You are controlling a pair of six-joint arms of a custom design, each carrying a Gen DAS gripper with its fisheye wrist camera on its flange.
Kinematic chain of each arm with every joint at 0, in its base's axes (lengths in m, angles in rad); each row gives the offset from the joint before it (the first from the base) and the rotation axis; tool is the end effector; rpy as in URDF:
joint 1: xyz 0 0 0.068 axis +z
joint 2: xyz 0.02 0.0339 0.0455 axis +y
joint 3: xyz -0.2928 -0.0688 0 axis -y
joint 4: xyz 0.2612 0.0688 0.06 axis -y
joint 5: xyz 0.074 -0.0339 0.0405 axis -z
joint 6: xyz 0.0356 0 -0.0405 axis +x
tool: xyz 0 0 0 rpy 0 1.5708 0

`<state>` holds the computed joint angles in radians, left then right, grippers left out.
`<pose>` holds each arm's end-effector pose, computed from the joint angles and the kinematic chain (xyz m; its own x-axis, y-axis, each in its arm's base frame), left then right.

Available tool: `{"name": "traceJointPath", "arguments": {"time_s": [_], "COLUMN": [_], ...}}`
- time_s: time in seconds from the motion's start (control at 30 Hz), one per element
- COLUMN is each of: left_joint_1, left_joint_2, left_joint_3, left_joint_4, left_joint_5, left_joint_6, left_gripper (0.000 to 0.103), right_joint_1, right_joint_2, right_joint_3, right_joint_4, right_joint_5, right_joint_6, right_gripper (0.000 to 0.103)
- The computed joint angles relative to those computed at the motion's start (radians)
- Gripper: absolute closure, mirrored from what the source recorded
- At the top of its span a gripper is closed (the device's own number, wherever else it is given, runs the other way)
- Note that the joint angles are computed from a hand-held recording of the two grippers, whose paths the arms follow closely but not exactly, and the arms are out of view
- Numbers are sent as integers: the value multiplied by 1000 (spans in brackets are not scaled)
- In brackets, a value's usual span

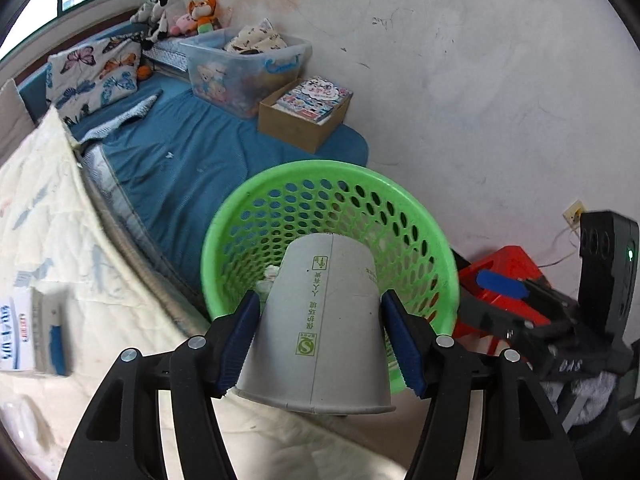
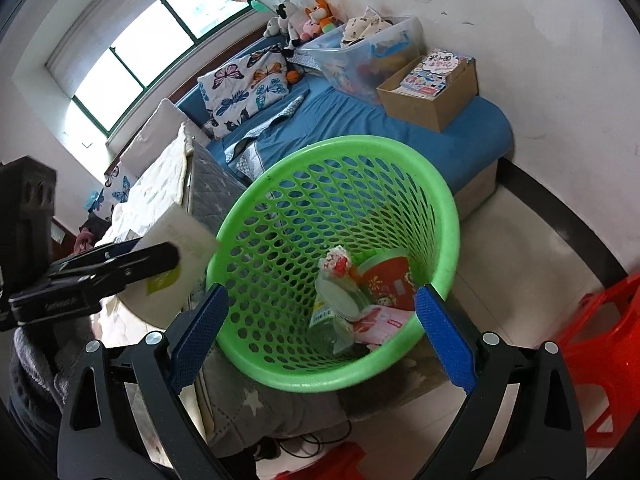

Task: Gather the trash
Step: 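Carry the lid and paper cup to the green basket and release both, then move both open grippers back over the mattress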

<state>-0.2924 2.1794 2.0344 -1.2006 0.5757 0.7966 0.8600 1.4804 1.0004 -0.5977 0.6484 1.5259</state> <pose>0.4519 -0.1563 0.2741 -0.3965 0.7457 -0.5355 0.9178 0.3362 -0.2114 0.2129 0.2144 0.2475 -0.4429 0.7060 -0.5527 0.5554 0.7000 0.4490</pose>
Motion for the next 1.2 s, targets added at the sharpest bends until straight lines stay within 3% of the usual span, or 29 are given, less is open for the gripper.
{"name": "traceJointPath", "arguments": {"time_s": [0.1,0.6,0.83,1.2], "left_joint_1": [-5,147,267,474], "left_joint_2": [-3,-67,-91,-17], "left_joint_3": [-16,-33,-42,82], "left_joint_4": [5,-33,-65,-116], "left_joint_5": [14,96,141,179], "left_joint_6": [-5,87,153,169], "left_gripper": [30,30,30,30], "right_joint_1": [12,43,45,23], "right_joint_2": [-10,37,106,264], "right_joint_3": [-9,81,196,411], "right_joint_4": [-5,-29,-41,-6], "right_joint_5": [12,41,39,-18], "right_joint_6": [18,-13,-93,-270], "right_gripper": [9,9,9,9]}}
